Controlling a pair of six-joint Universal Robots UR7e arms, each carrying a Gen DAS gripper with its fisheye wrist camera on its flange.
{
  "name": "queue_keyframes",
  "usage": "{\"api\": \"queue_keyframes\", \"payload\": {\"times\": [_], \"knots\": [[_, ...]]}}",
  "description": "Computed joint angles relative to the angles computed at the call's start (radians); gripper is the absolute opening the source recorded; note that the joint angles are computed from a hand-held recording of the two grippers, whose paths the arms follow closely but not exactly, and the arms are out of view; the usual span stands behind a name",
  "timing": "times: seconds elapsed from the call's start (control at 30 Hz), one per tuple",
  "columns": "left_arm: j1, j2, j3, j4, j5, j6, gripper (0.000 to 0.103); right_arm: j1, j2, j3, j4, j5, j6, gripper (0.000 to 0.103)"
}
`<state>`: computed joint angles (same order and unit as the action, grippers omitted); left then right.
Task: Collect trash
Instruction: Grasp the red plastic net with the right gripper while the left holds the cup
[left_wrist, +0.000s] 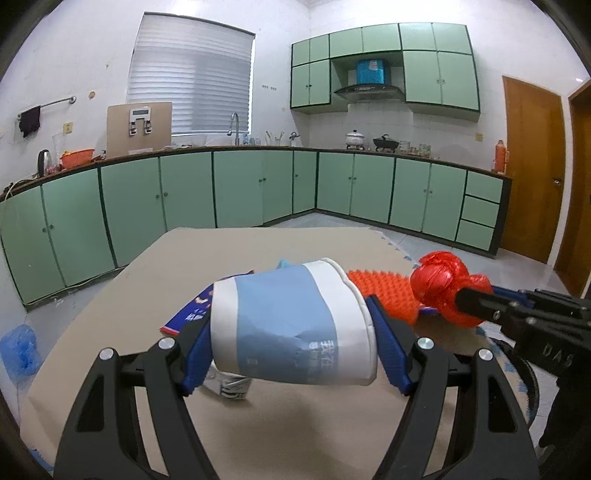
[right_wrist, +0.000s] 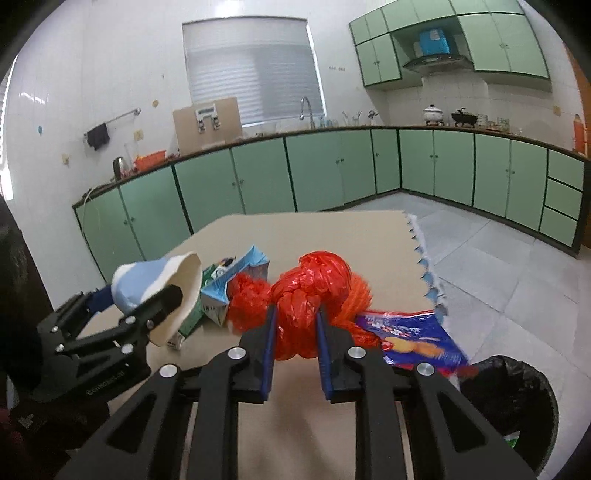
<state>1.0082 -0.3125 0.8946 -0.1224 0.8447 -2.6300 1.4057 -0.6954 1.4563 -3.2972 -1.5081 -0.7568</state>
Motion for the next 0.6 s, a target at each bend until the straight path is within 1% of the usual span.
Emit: {"api": "queue_keyframes", "payload": {"times": [0.23,0.47,0.53,0.6], "knots": [[-0.019,0.030,-0.038,0.036,0.046,-0.003,0.072,-0.011,-0.051,0.048,-0.051,0.029,0.018,0.020],[-0.039,0.107,-0.157,0.137,0.109,-0.023,0.072,-0.052,-0.124,0.099,-0.055,0.124,0.097,0.020],[-0.045,0.129,-0.189,0.161,0.126,-0.027,0.072,-0.060,-0.137,0.113,-0.076,0.132,0.109,0.020],[-0.050,0.150,-0.218,0.182,0.141,-0.030,0.072,-0.069,-0.146,0.121,-0.108,0.122,0.112,0.020]]}}
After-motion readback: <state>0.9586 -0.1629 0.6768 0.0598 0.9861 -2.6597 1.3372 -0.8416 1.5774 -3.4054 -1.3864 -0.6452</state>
